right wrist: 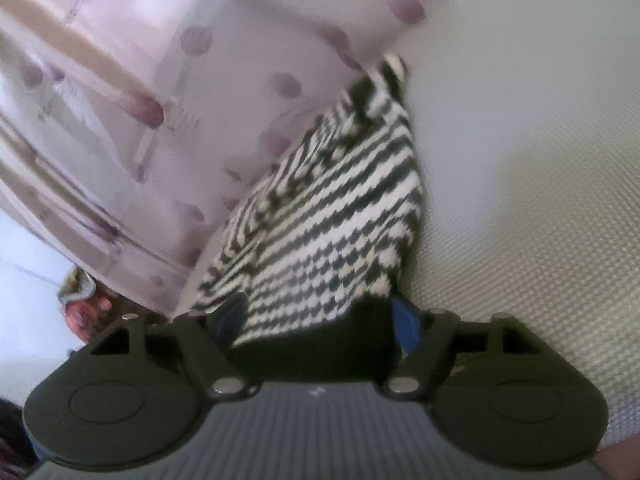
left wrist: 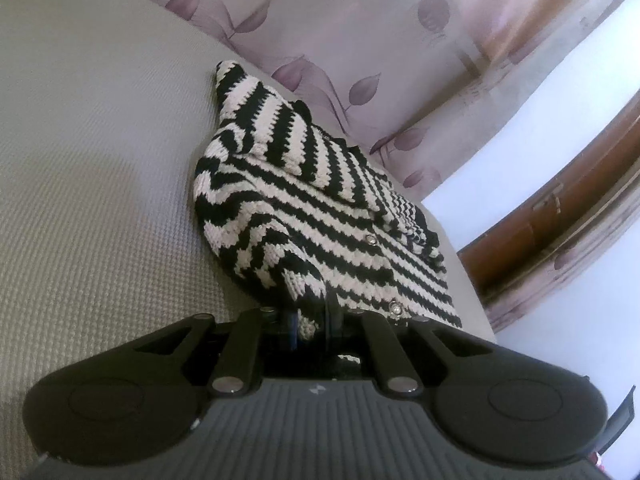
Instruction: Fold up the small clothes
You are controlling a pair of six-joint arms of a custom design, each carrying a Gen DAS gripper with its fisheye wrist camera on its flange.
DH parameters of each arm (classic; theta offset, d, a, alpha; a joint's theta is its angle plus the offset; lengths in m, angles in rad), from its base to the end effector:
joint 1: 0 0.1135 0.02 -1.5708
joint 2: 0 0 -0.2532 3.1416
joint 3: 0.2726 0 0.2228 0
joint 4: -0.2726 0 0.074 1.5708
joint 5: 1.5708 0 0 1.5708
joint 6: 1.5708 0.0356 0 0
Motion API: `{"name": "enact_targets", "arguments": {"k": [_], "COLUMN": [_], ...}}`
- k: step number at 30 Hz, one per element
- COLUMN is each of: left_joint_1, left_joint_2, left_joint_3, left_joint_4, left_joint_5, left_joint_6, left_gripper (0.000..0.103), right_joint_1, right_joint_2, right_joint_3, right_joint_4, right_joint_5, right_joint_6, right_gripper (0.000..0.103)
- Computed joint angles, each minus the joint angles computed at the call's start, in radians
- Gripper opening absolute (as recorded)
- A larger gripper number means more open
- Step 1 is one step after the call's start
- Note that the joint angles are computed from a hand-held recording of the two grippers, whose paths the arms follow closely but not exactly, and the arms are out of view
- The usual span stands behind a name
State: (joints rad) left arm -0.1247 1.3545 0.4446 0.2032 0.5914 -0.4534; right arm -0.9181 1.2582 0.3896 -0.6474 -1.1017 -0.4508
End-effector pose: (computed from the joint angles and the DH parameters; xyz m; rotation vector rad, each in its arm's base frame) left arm 0.2193 -0.0475 0.1610 -0.0575 2.3180 -0.9723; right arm 0.1051 -0.0851 0.1394 0.4750 2.1561 1.0123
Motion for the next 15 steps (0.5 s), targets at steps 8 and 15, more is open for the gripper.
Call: {"name": "enact_targets", "arguments": {"k": [8,15], "left_joint_1": [0.014,-0.024], "left_joint_2": [-0.031,-0.078], "left_joint_3": [-0.025,0.007], "left_joint_4": [0.042,0.076], "left_joint_5": [-0.017,-0.046], "left_joint_6": [-0.031,-0.062], "left_gripper": [0.011,0.011], "right_joint_1": [0.125,0.085], "right_joint_2": [-0.054,-0.068], "right_joint_3": [-0.1,-0.05], "right_joint_4": [0.294,0.272], "right_joint_5": [0.007,-0.12], "right_joint_6": [0.279,0.374], "right_gripper": [0.018,0.018]}}
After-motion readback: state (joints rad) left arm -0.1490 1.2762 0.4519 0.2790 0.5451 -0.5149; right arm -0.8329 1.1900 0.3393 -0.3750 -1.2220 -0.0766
